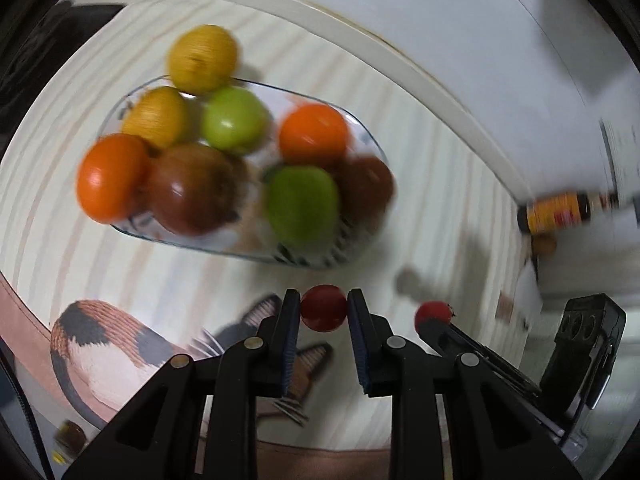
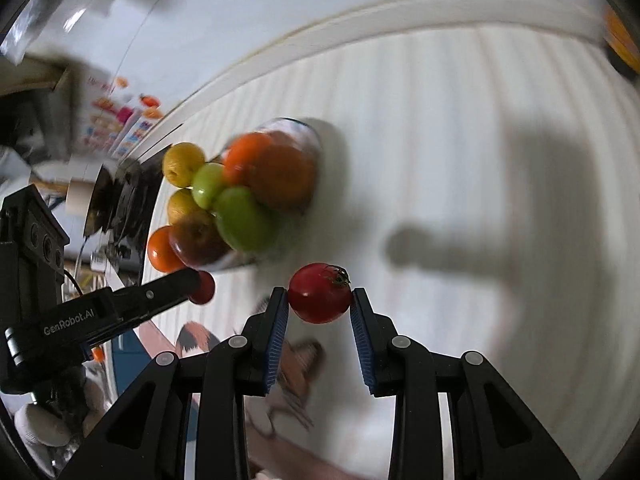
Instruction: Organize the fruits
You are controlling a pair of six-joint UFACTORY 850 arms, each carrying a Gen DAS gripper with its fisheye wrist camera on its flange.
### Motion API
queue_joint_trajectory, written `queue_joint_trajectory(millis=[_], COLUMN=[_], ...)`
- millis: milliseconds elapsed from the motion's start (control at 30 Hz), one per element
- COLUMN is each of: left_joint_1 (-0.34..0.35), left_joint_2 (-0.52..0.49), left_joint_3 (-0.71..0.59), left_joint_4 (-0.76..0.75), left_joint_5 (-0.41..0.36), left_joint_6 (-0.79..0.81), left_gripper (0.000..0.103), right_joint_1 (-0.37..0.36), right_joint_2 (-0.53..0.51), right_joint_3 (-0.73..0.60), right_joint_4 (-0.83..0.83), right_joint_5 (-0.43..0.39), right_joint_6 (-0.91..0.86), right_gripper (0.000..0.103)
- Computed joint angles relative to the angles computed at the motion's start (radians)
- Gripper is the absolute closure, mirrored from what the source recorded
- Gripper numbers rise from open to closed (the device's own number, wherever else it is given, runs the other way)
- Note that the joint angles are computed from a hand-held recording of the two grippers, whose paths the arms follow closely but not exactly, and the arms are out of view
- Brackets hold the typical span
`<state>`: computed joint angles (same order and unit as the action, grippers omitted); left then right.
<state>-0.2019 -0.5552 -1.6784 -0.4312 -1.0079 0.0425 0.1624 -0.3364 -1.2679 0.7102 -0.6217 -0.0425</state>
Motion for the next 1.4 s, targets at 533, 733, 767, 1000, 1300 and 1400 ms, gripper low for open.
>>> queue_joint_trajectory(millis=[533,733,767,1000,1300,1400], left_joint_1=[0.017,0.023,0.023,0.007,-0.024,-0.036], left_joint_2=[-0.12,-0.124,-0.119,-0.012,0.122,0.165], left_joint_3=[-0.128,-0.139,-0.137,-0.048,0.093,0.129], left_joint_4=[0.082,0.09,0.095,0.273,0.504,0.54], left_joint_5=[-0.047,-0.074,-0.074,0.011,0.105,0.127], left_joint_6=[-0.046,-0.078,-0.08,-0.126,-0.274,-0.33], left_gripper=[0.08,0.073,0.07,0.023,0.004,0.004], right_joint_1=[0.077,0.073,0.071,0.066,0.118,0.128], right_joint_2=[-0.24,-0.235,-0.227,-0.135,-0.024,0.006], right_joint_3=[-0.293,-0.289,-0.283,-0.207,-0.157,-0.151], right_joint_4=[-0.26,-0.246,-0.243,-0.323,-0.645,-0.715], right_joint_5=[-0.078,-0.085,-0.086,-0.081,-0.09,-0.094], right_joint_6=[0.016,0.014,0.012,0.091,0.337,0.367], right_gripper=[0.067,0.035,0.035,0.013,0.004,0.004])
